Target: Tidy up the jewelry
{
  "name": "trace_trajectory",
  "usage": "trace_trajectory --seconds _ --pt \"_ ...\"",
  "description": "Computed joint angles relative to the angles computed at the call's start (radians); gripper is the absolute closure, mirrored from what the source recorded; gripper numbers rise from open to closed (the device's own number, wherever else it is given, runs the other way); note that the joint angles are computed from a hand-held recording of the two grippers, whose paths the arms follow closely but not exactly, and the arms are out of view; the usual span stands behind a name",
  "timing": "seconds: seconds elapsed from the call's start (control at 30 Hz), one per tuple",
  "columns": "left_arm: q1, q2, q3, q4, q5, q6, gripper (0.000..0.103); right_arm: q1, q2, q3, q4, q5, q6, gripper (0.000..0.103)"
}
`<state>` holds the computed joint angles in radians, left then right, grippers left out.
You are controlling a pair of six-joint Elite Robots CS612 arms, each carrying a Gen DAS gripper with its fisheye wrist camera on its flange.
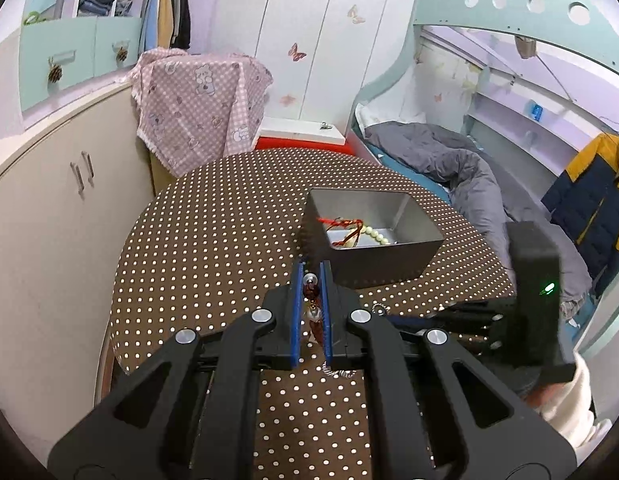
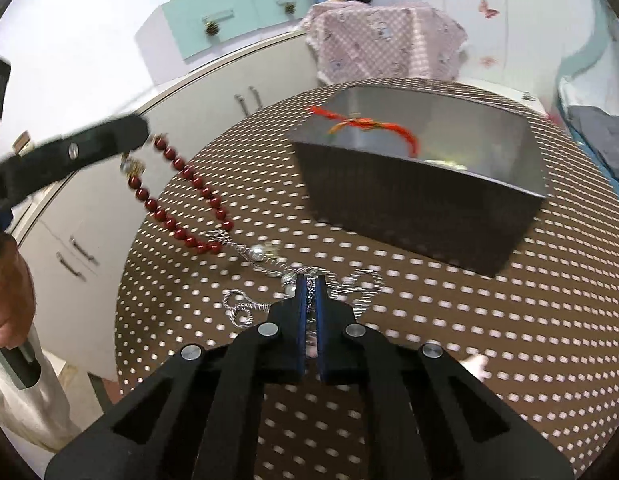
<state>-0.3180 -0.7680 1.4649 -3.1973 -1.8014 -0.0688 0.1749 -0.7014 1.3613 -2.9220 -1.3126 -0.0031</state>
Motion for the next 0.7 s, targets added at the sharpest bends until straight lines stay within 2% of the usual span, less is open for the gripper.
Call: trace_trajectory --seconds 0.4,0.7 --pt "0.002 0.014 -0.015 0.034 -0.028 0.004 0.095 -0.021 -0.039 0.066 -0.088 -0.055 0.066 0.100" --pt "-0.003 0.018 -0.024 0.056 -0.064 0.028 0.095 -0.028 -0.031 0.056 -0.057 -0.076 0.094 0.101"
